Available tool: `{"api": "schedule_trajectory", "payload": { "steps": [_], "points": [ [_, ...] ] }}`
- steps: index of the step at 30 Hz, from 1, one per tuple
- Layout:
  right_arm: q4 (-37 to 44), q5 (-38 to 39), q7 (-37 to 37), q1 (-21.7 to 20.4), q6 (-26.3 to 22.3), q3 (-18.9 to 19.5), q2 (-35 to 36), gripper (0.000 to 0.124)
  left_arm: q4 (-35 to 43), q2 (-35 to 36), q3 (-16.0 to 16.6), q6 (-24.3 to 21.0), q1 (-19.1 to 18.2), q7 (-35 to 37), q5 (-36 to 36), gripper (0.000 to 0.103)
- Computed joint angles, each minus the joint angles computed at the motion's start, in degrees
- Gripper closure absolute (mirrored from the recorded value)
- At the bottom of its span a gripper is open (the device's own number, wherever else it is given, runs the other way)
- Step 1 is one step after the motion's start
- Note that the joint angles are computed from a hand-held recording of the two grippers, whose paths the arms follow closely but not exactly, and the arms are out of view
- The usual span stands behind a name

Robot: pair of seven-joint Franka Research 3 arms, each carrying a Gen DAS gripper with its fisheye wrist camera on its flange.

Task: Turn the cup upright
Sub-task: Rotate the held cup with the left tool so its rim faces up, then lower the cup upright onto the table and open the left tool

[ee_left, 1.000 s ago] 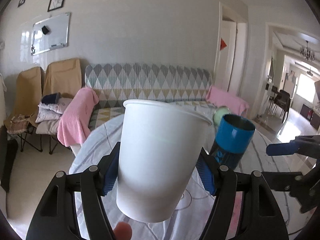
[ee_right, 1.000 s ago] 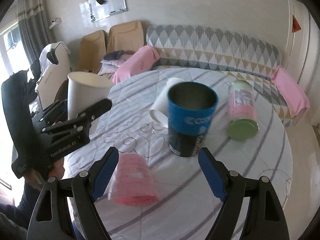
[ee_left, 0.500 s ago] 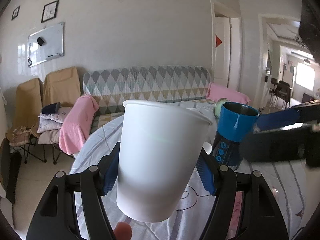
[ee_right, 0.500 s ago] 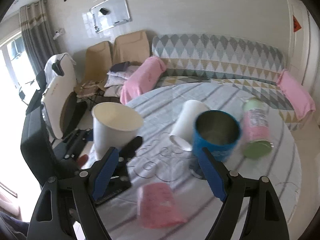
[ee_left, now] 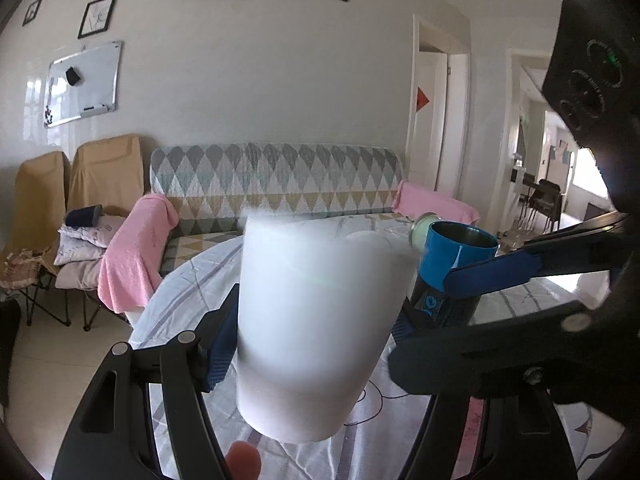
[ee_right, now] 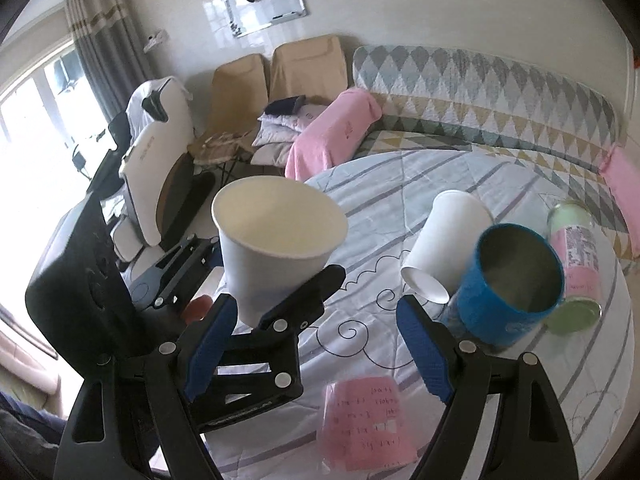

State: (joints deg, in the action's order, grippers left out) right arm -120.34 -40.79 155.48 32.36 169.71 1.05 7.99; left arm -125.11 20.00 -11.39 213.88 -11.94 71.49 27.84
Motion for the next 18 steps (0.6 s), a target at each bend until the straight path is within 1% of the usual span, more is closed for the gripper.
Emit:
{"api": "schedule_trajectory", "payload": {
  "steps": [1,2,4,5,8,9,12,13,14,16,18],
  "points": [
    [0.0,0.9,-1.1,-0.4,0.4,0.2,0.2,0.041,0.5,0.3,-0.8,-0.3,1.3,-1.7,2.5,0.033],
    [0.2,2.5,-2.7,-0.8,0.6,0.6,0.6,0.041,0.9,0.4,-1.1,-0.6,1.6,-2.2,3.7,0.033],
    [0.8,6.0,-6.0,-1.2,-0.3,1.1,1.4,0.041,0.3,0.0,0.2,-1.2,-0.6,0.6,0.9,0.032],
    [1.1,7.7,-7.6,-1.2,-0.9,1.2,1.7,0.041,0.4,0.2,0.1,-1.6,-0.7,0.9,0.9,0.033],
    [1.6,10.8,-10.4,-0.7,-1.8,1.1,2.4,0.041,1.5,0.7,-1.2,-3.6,1.1,-1.5,3.3,0.033],
    [1.3,10.8,-10.2,-0.3,-1.3,0.6,2.3,0.041,1.7,0.7,-1.6,-4.0,1.6,-2.3,4.2,0.033],
    [0.9,11.5,-10.7,0.4,-1.4,0.0,2.0,0.041,1.4,0.4,-1.1,-4.9,1.1,-1.8,4.1,0.032],
    [0.8,11.7,-10.9,0.5,-1.7,0.0,1.8,0.041,1.2,0.2,-0.8,-5.1,0.6,-1.3,3.4,0.028],
    [0.8,12.2,-11.3,0.5,-2.2,0.1,1.7,0.041,0.8,-0.1,-0.2,-5.6,-0.3,-0.3,1.9,0.019],
    [0.8,11.9,-11.1,0.8,-3.4,0.0,1.5,0.041,-0.4,-0.7,1.3,-5.3,-2.5,2.4,-2.0,0.013],
    [0.6,11.9,-10.9,0.8,-3.7,0.3,1.3,0.041,-1.0,-1.3,1.4,-5.6,-2.9,3.5,-3.7,0.012]
  ]
}}
